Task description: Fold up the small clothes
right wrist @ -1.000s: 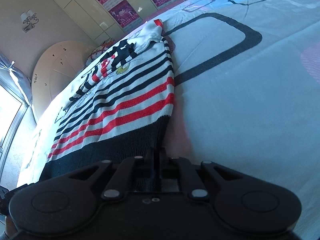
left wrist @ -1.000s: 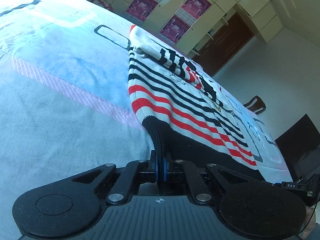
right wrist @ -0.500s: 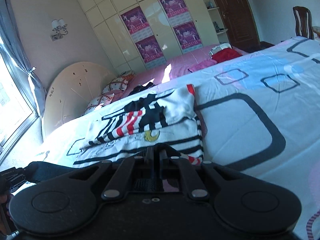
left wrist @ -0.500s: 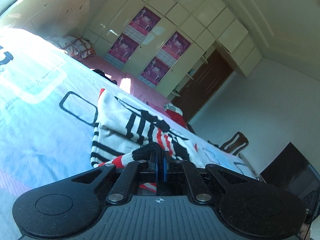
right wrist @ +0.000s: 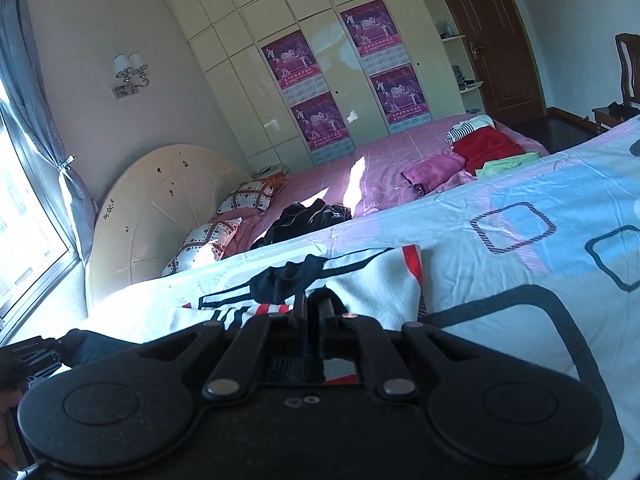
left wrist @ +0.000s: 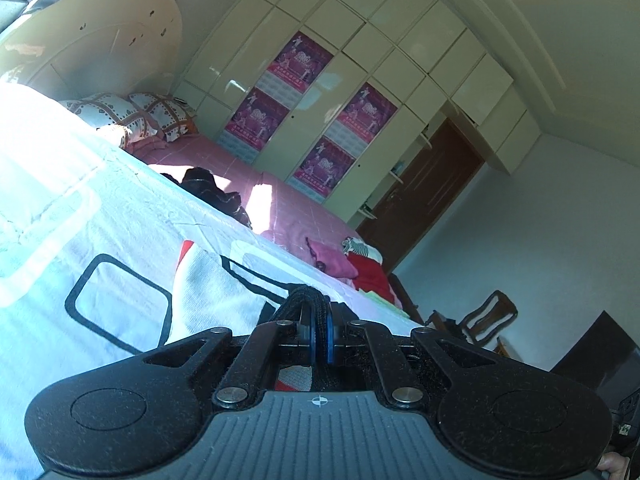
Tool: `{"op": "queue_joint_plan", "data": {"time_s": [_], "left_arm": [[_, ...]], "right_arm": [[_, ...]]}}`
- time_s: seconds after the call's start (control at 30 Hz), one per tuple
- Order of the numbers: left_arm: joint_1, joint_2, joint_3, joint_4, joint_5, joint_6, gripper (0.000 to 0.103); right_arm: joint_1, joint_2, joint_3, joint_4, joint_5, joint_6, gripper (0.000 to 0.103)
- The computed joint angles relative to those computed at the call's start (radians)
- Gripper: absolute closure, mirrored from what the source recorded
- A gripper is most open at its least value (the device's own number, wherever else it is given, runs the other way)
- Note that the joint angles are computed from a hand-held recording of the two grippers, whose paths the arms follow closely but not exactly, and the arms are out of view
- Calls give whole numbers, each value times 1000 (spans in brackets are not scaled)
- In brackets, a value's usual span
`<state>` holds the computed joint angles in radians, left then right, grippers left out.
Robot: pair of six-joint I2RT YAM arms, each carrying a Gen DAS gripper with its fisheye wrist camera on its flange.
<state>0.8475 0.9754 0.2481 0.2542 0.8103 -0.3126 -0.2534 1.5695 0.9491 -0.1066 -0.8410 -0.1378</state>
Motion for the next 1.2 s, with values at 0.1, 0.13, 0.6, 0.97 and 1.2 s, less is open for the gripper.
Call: {"op": "queue_joint_plan", "data": {"time_s": [0.1, 0.13, 0.6, 0.97, 1.2], "left_arm": [[-86, 190, 64, 135, -89, -38, 99], [-109, 245, 88, 165, -112, -46, 99], [-298, 834, 514, 225, -332, -64, 98], [-347, 1029, 725, 104, -375, -51, 95], [-350, 944, 649, 179, -423, 65, 43]], "right_arm": [[49, 128, 98, 48, 25, 43, 97], [63, 171, 133, 58, 32, 54, 97], [193, 731, 718, -52, 111, 152, 97], [205, 958, 1010, -149, 97, 215, 73], [165, 891, 913, -35, 71, 187, 55]]}}
